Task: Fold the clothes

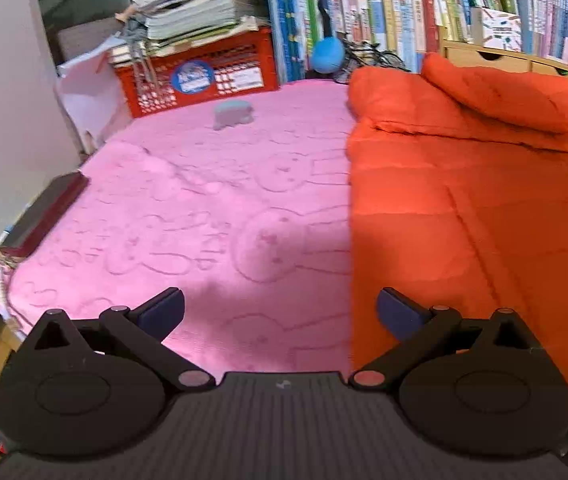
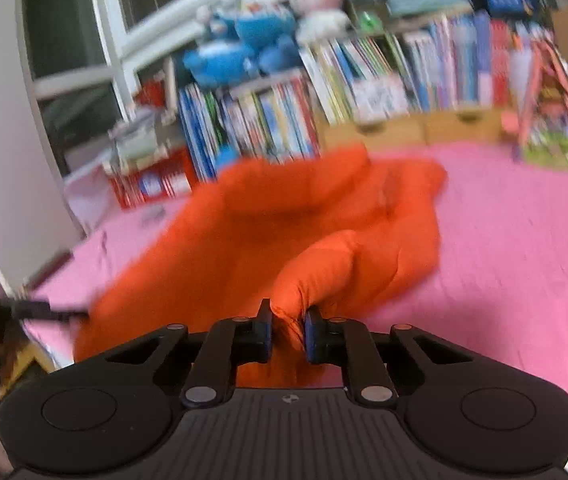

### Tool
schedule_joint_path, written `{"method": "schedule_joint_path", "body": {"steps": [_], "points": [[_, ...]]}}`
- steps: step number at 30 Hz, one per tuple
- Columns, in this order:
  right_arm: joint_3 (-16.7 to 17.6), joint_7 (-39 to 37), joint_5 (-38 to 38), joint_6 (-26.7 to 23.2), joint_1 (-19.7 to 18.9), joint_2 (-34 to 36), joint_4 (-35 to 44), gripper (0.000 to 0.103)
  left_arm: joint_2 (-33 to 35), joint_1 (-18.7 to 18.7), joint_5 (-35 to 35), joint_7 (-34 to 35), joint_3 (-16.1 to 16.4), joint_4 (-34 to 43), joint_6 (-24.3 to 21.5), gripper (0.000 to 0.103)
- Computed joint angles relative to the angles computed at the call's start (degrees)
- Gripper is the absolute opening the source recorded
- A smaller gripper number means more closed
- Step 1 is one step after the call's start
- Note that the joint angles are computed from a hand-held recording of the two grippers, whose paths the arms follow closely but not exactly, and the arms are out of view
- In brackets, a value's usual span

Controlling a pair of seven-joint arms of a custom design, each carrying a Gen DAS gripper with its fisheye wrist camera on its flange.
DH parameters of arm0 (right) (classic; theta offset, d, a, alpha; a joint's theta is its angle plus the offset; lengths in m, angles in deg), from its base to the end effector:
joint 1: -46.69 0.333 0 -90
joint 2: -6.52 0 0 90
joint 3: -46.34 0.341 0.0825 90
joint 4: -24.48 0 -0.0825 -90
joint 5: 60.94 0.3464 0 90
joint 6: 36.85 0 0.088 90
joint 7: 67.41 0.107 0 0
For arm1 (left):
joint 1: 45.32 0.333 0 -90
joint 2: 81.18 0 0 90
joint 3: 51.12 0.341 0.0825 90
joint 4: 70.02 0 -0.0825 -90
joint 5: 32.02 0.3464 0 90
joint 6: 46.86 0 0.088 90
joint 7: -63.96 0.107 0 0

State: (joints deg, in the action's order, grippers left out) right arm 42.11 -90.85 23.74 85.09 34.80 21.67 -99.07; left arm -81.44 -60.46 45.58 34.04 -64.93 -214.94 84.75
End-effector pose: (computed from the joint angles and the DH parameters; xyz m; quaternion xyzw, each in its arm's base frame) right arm 0.5341 -0.1070 0.3330 -0.7631 0.3878 -0.0736 0.5118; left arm 0.3812 -0.1868 0.3252 -0.7780 0.4601 -0.1283 0.4082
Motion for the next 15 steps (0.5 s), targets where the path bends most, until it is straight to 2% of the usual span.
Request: {"method": "schedule_joint_path", "body": {"steps": [5, 10, 12, 15], "points": [[3.69, 7.91, 0.96, -0.53, 3.43, 6.27, 11.01, 0.016, -1.75, -0.35, -2.37, 0.4, -0.34, -1.64, -1.86, 0.103], [7.33, 26.26, -4.06, 5.5, 7.54, 17.47, 24.88, 0.016, -3.77, -0.95, -5.81, 4.94, -0.96, -3.87, -0.68, 0.103], [8.47, 33.07, -6.58, 7.36, 8.58, 21.98, 29.8, 0.016, -5.37, -0.81, -6.77, 8.1, -0.55, -5.4, 3.49, 0.103], [11.19, 33.71, -5.99, 10.35, 8.22, 24.08, 31.2, 0.016, -8.0, -0.19, -6.88, 13.48, 0.16, -7.78, 11.22, 0.103]]}}
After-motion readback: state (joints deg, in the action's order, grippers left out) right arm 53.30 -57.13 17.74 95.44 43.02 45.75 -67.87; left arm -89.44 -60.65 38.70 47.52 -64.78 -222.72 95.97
